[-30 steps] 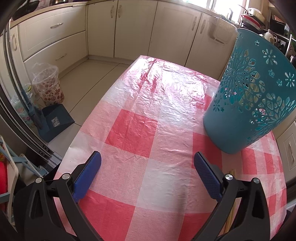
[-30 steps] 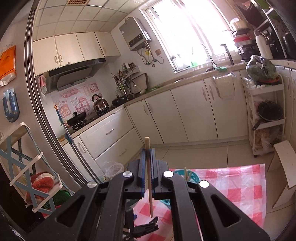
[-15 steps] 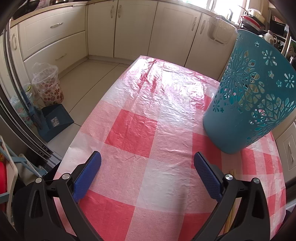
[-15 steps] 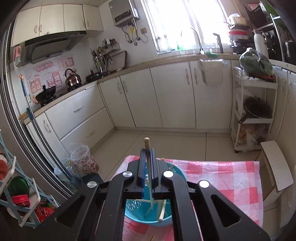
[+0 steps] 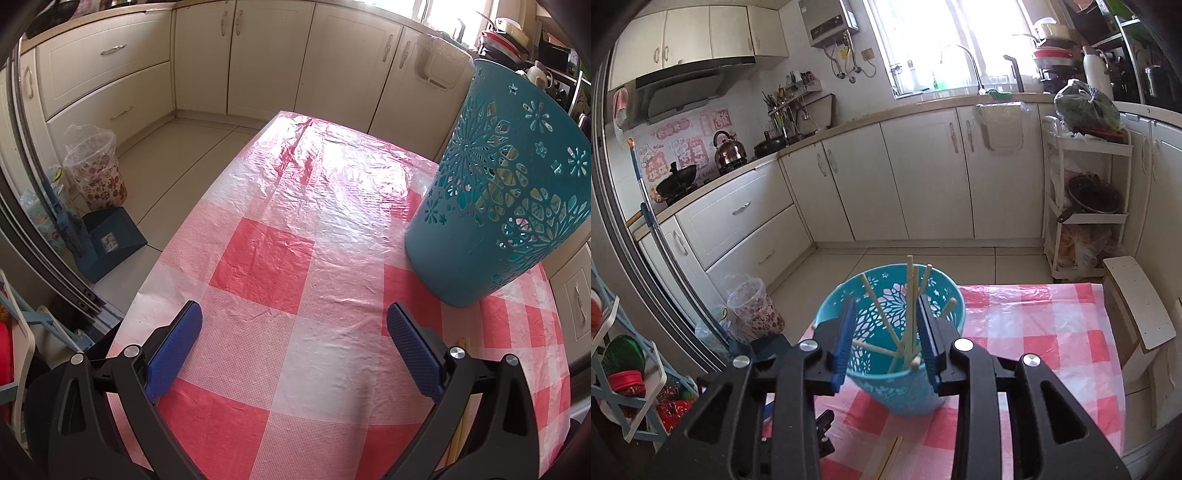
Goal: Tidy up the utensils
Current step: 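Withdraw the open right gripper back to the chopsticks on the table, then close the left gripper on a chopstick while the right gripper straddles another chopstick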
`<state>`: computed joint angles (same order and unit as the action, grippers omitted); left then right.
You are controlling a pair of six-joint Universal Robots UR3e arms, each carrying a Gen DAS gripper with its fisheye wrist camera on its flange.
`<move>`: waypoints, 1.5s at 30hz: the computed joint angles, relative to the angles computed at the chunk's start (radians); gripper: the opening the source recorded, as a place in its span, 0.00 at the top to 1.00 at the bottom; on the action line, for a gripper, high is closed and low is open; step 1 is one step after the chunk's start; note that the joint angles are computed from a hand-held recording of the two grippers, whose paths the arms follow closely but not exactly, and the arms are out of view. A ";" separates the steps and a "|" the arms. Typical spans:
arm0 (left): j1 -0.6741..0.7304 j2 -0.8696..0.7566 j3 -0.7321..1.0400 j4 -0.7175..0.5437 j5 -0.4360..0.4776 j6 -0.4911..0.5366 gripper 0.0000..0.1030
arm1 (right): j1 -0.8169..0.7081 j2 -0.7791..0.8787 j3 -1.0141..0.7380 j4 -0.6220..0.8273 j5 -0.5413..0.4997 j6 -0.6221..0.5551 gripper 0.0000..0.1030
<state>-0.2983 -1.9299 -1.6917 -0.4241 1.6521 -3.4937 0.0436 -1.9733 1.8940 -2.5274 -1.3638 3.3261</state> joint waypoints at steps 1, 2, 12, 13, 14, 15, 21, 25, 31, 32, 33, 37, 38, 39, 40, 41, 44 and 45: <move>-0.001 -0.001 0.001 -0.001 0.001 0.000 0.07 | 0.019 -0.032 0.038 0.020 -0.009 -0.001 0.67; -0.001 -0.001 0.002 -0.002 0.002 0.000 0.07 | 0.046 -0.049 0.071 0.046 -0.025 -0.003 0.67; -0.001 0.000 0.000 -0.002 0.003 0.001 0.07 | 0.161 0.103 0.288 0.014 -0.065 0.124 0.86; -0.002 0.000 0.000 -0.002 0.004 0.001 0.07 | 0.170 0.122 0.280 0.007 -0.077 0.128 0.86; -0.001 0.001 -0.001 -0.003 0.004 0.002 0.07 | 0.174 0.132 0.280 -0.007 -0.083 0.129 0.86; -0.001 0.001 -0.001 -0.004 0.005 0.003 0.07 | 0.183 0.147 0.267 -0.007 -0.095 0.128 0.86; -0.002 0.001 -0.002 -0.002 0.003 0.001 0.07 | 0.241 0.208 0.233 -0.027 -0.183 0.118 0.91; -0.002 0.001 0.000 -0.002 0.003 0.000 0.07 | 0.223 0.169 0.267 -0.014 -0.185 0.074 0.91; 0.002 0.009 -0.008 0.004 -0.030 0.024 0.08 | 0.111 -0.009 0.376 0.061 -0.126 0.012 0.92; 0.000 0.016 -0.009 -0.004 -0.056 0.046 0.08 | 0.082 -0.051 0.400 0.077 -0.111 0.003 0.92; -0.007 0.022 -0.010 -0.014 -0.075 0.061 0.08 | 0.041 -0.101 0.432 0.090 -0.084 -0.012 0.92; -0.112 0.006 0.029 -0.042 -0.045 0.123 0.08 | -0.109 -0.254 0.517 0.154 0.028 -0.067 0.92; -0.147 -0.011 0.057 -0.055 -0.018 0.142 0.08 | -0.129 -0.274 0.524 0.169 0.043 -0.073 0.92; -0.175 -0.026 0.085 -0.068 0.005 0.158 0.08 | -0.146 -0.289 0.528 0.182 0.058 -0.082 0.92; -0.203 -0.044 0.115 -0.082 0.028 0.175 0.08 | -0.162 -0.302 0.533 0.192 0.072 -0.091 0.92; -0.227 -0.063 0.148 -0.099 0.051 0.185 0.08 | -0.184 -0.328 0.540 0.215 0.088 -0.108 0.92; -0.251 -0.101 0.217 -0.160 0.058 0.186 0.20 | -0.203 -0.350 0.555 0.221 0.114 -0.118 0.92; -0.252 -0.114 0.237 -0.184 0.055 0.182 0.29 | -0.211 -0.359 0.558 0.229 0.124 -0.123 0.92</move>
<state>-0.5504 -2.0437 -1.4546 -0.6078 1.7074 -3.3122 -0.1675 -2.3320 2.4519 -2.2984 -1.2402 3.2029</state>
